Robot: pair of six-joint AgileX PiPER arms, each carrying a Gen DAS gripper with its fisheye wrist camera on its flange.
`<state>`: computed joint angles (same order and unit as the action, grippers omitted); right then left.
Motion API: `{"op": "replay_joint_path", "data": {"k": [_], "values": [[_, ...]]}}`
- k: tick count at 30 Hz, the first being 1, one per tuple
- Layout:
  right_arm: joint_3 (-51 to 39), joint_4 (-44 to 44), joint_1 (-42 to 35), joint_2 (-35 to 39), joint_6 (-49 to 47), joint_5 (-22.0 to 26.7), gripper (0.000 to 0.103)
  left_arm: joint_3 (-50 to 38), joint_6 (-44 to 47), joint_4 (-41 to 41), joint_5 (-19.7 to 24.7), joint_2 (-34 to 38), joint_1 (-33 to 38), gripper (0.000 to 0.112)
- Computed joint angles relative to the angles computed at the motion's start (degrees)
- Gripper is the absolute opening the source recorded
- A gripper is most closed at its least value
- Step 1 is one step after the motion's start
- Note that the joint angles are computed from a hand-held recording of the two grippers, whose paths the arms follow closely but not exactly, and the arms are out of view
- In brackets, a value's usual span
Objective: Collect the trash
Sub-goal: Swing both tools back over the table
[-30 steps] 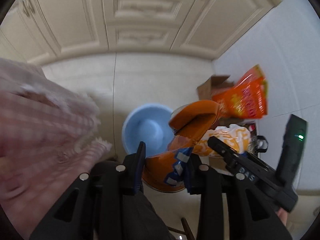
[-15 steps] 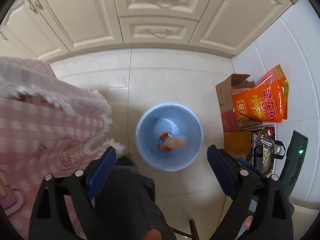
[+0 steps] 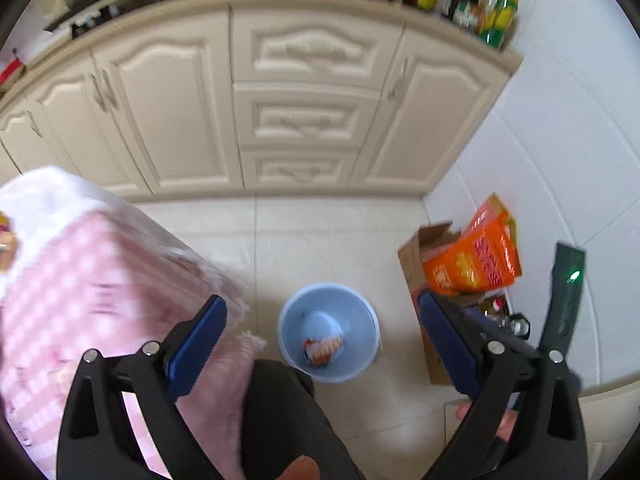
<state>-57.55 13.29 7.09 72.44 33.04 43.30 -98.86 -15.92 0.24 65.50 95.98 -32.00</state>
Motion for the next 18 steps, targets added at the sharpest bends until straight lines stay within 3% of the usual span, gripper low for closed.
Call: {"op": "replay_joint_path", "data": {"k": [9,18], "values": [[-25.17,-16.71,19.03,4.87,13.96,6.31,0.097,4.36,2.31,4.28,0.28,-15.29,9.60,0.095],[-52.04,-22.02,34.98,20.01,13.34,13.25,0.097,9.78,15.02,-4.31,0.73,-26.60,34.66,0.095]]}}
